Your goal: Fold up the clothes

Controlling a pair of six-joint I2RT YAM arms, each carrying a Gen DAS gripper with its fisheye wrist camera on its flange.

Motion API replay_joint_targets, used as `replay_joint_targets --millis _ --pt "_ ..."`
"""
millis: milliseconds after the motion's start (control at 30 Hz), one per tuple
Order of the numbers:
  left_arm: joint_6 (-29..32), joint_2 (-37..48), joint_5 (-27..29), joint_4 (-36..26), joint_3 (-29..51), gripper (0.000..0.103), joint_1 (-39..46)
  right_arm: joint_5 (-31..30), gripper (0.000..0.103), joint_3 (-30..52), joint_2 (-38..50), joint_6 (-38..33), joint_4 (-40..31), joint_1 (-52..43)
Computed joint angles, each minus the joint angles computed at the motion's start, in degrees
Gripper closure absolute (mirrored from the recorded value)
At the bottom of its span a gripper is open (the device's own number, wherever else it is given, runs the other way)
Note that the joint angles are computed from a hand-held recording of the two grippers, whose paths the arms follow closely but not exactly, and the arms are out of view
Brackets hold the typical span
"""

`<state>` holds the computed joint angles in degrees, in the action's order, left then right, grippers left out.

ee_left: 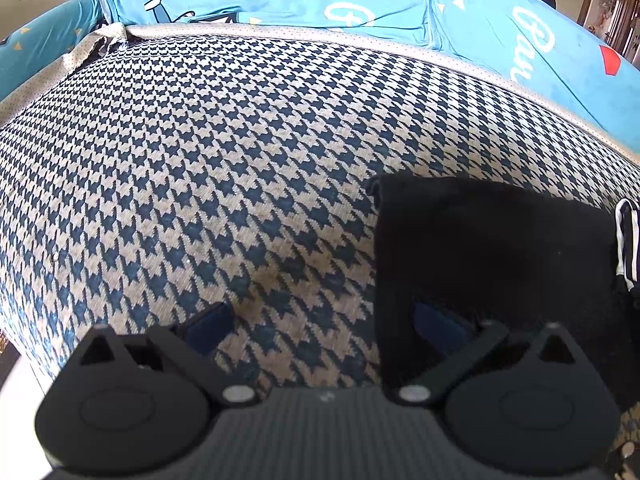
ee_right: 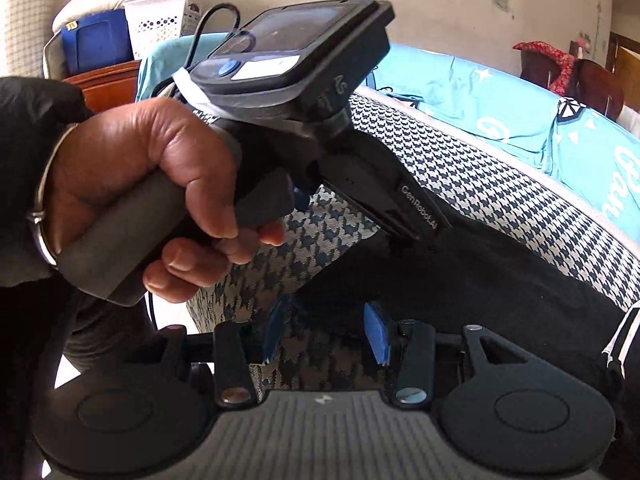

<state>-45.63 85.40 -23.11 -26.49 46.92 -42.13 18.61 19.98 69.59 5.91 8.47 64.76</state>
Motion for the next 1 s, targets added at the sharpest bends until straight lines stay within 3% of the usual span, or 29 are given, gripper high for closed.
replay_joint_targets --millis 300,367,433,500,767,1000 --pt "1.73 -1.63 4.86 0.53 -0.54 0.000 1.62 6.81 0.060 0.24 9.26 -3.37 6.49 2.90" --pt "1.71 -2.97 7.44 1.19 -1.26 0.000 2.85 7.77 0.070 -0.27 9.94 -3.96 8.24 3.29" --pt "1.43 -4.50 10.34 2.03 -2.18 0.000 4.42 8.01 0.088 -0.62 9.90 -3.74 9.18 2.98" --pt "0.94 -5.81 13.40 2.78 -2.98 0.000 6.16 7.36 0.095 -0.69 8.87 -2.53 9.04 1.85" --pt "-0.56 -9.27 26.59 5.30 -4.33 0.000 11.45 -0.30 0.096 -2.89 -2.51 5.62 6.74 -6.46" --pt "-1.13 -6.18 32.58 6.91 -2.38 0.000 10.84 -5.09 0.096 -3.65 -10.45 9.85 4.10 -10.90"
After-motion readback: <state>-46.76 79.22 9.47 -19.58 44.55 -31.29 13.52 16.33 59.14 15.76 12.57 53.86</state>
